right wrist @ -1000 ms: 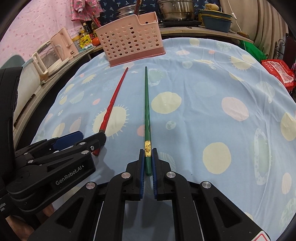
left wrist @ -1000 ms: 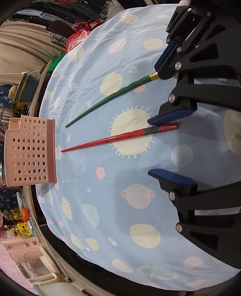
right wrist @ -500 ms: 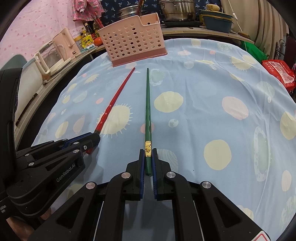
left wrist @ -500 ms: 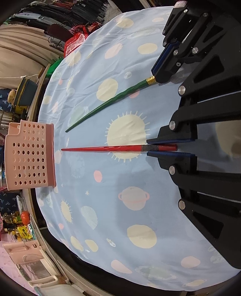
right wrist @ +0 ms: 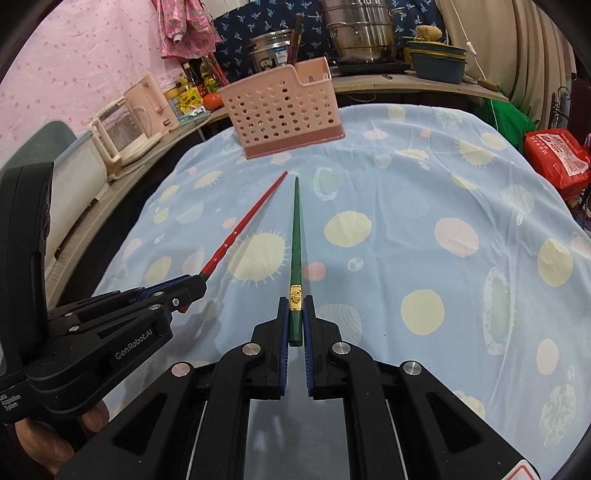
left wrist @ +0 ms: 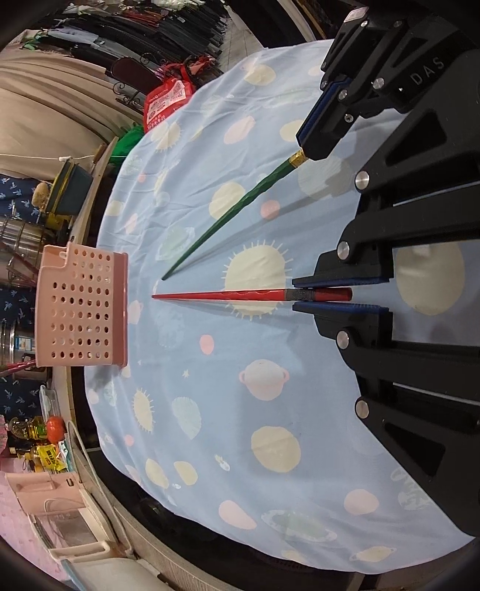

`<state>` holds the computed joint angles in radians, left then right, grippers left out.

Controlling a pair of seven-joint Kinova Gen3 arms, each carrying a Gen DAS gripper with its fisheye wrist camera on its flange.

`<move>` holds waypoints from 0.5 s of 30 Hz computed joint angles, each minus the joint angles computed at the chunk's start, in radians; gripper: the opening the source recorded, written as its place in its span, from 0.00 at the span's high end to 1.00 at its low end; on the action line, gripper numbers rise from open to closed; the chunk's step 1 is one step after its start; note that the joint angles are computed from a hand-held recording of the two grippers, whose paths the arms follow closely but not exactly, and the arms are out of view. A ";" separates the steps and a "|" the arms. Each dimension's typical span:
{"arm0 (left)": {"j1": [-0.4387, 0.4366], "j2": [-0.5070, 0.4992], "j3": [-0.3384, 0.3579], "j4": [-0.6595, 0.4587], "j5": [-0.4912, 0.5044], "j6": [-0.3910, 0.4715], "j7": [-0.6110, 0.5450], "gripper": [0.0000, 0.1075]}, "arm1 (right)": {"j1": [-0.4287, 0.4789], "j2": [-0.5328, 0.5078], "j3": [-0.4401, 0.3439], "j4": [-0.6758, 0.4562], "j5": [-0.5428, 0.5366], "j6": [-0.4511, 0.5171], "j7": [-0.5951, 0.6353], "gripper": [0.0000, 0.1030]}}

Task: Organize utensils
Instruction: 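Lift both chopsticks and carry both tools over the basket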

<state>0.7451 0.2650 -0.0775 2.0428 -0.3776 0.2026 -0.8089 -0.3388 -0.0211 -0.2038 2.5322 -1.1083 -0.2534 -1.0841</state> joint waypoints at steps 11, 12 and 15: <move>0.011 -0.130 -0.026 0.021 -0.152 -0.015 0.150 0.94 | 0.207 -0.176 -0.124 -0.034 -0.170 0.092 0.203 0.93; 0.001 -0.138 -0.018 0.018 -0.165 -0.014 0.162 0.94 | 0.223 -0.189 -0.127 -0.038 -0.163 0.102 0.200 0.93; -0.031 -0.167 0.008 0.011 -0.202 -0.014 0.193 0.94 | 0.277 -0.225 -0.141 -0.057 -0.133 0.140 0.186 0.93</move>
